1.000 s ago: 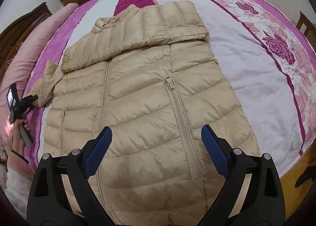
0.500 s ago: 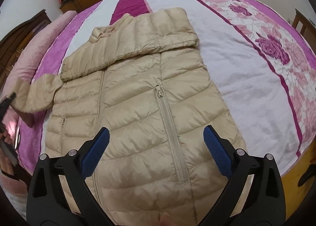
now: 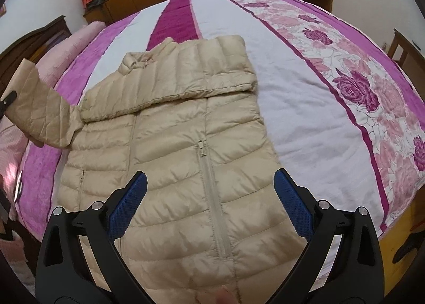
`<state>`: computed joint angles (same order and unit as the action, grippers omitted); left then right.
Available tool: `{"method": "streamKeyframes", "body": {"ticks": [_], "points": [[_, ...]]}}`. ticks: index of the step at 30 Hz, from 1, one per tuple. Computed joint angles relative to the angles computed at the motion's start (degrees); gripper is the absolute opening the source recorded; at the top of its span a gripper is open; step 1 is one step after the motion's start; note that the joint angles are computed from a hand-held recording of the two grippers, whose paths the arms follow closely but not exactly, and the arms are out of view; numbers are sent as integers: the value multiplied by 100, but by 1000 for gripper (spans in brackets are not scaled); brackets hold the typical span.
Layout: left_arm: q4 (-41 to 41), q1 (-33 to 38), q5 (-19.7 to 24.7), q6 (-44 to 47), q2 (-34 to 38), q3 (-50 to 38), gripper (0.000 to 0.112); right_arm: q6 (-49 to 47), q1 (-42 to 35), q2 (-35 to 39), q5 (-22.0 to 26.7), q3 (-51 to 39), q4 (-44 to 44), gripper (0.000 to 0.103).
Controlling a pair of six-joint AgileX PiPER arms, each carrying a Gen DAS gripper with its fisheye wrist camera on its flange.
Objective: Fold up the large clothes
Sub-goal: 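Lift the sleeve with the left gripper, fold it across the jacket body, release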
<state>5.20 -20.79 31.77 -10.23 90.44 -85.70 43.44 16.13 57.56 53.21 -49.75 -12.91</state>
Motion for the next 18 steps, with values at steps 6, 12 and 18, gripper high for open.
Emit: {"method": "streamKeyframes", "body": {"ticks": [6, 12, 18], "points": [[309, -584, 363, -354, 441, -500, 9, -298, -514, -108, -273, 95, 381, 96], [812, -1125, 528, -788, 926, -820, 9, -579, -764, -7, -507, 50, 545, 96], [508, -1358, 722, -770, 1564, -1155, 9, -843, -941, 61, -767, 191, 694, 96]]}}
